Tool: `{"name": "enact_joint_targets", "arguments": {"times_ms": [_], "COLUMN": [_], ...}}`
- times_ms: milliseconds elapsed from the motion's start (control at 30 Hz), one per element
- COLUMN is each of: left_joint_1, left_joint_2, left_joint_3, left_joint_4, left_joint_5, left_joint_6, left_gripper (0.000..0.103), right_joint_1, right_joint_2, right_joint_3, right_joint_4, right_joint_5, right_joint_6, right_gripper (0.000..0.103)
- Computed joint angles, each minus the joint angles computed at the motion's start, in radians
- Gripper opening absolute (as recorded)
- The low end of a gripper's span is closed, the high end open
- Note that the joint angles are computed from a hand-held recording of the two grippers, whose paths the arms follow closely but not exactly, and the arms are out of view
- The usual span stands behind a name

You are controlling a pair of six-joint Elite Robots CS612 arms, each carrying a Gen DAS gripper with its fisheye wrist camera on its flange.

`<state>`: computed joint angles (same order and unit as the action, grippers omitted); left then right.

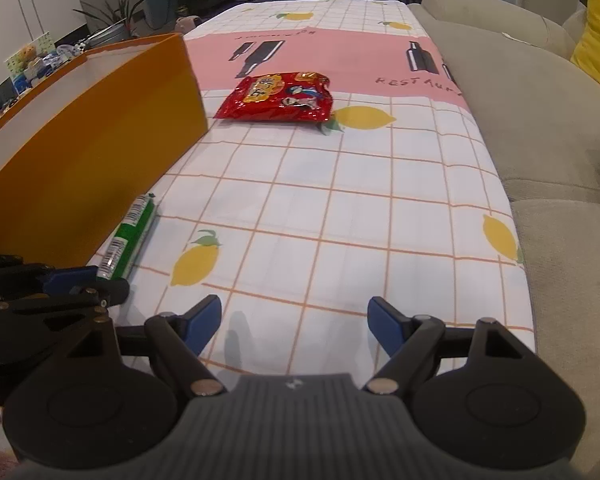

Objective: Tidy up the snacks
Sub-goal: 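Move the left tool to the green sausage while the right moves toward the red chip bag, then close the left tool around the green sausage stick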

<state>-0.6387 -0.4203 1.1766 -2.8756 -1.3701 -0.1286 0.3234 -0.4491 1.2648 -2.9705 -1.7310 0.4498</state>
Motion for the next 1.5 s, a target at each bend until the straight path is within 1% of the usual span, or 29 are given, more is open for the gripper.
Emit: {"name": "enact_joint_targets", "arguments": {"times_ms": [67,100,167,200,267,333,433,533,567,633,667,733,767,900,1000,1100,1167,1300,1333,1367,1500], "left_joint_1": [0.002,0.004,0.006,0.006,0.008,0.003,-0.006,-0.009,-0.009,-0.006,-0.004,-0.001,-0.001,-0.001,0.001,0.003,0.003,0.002,0.002,0.002,0.004], "left_joint_2": [0.000,0.000,0.002,0.004,0.012,0.022,0.039,0.048,0.049,0.050,0.050,0.053,0.055,0.067,0.080,0.098,0.110,0.132,0.138,0.145,0.170], "left_joint_3": [-0.002,-0.007,-0.021,-0.026,-0.040,-0.068,-0.116,-0.142,-0.142,-0.144,-0.147,-0.154,-0.158,-0.185,-0.217,-0.258,-0.285,-0.332,-0.346,-0.360,-0.414], "left_joint_4": [0.005,0.016,0.044,0.041,0.028,0.058,0.134,0.177,0.175,0.178,0.180,0.185,0.186,0.201,0.223,0.250,0.270,0.301,0.311,0.319,0.348], "left_joint_5": [-0.015,-0.021,-0.022,-0.023,-0.034,-0.014,0.031,0.046,0.045,0.029,0.018,0.006,-0.002,-0.010,-0.016,-0.021,-0.019,-0.008,-0.004,-0.002,-0.007], "left_joint_6": [-0.012,-0.019,-0.042,-0.048,-0.050,-0.051,-0.068,-0.087,-0.090,-0.096,-0.099,-0.100,-0.093,-0.081,-0.097,-0.117,-0.129,-0.152,-0.158,-0.163,-0.181], "left_gripper": [0.023,0.026,0.038,0.053,0.055,0.056,0.056,0.055,0.052,0.040,0.039,0.028,0.026,0.025,0.025,0.025,0.025,0.025,0.025,0.025,0.025], "right_joint_1": [-0.002,-0.003,-0.005,-0.006,-0.007,-0.007,-0.006,-0.006,-0.007,-0.010,-0.011,-0.015,-0.017,-0.024,-0.028,-0.041,-0.053,-0.074,-0.078,-0.084,-0.095], "right_joint_2": [-0.001,-0.002,-0.003,-0.003,-0.002,0.000,0.003,0.008,0.010,0.016,0.019,0.026,0.030,0.046,0.068,0.094,0.109,0.150,0.158,0.169,0.213], "right_joint_3": [0.002,0.004,0.005,0.006,0.006,0.002,-0.002,-0.005,-0.006,-0.012,-0.015,-0.025,-0.030,-0.056,-0.097,-0.145,-0.172,-0.245,-0.263,-0.283,-0.376], "right_joint_4": [0.001,0.001,0.001,0.000,-0.001,-0.003,-0.015,-0.039,-0.050,-0.071,-0.082,-0.096,-0.101,-0.108,-0.104,-0.106,-0.109,-0.110,-0.105,-0.095,-0.048], "right_joint_5": [-0.003,-0.006,-0.009,-0.009,-0.011,-0.014,-0.026,-0.048,-0.054,-0.058,-0.057,-0.047,-0.037,-0.002,-0.004,0.017,0.048,0.066,0.075,0.087,0.121], "right_joint_6": [0.010,0.016,0.027,0.029,0.030,0.026,0.012,-0.027,-0.042,-0.073,-0.090,-0.124,-0.142,-0.210,-0.291,-0.373,-0.400,-0.445,-0.449,-0.453,-0.476], "right_gripper": [0.077,0.077,0.077,0.077,0.077,0.077,0.077,0.077,0.076,0.075,0.075,0.075,0.075,0.075,0.075,0.075,0.075,0.076,0.080,0.081,0.083]}}
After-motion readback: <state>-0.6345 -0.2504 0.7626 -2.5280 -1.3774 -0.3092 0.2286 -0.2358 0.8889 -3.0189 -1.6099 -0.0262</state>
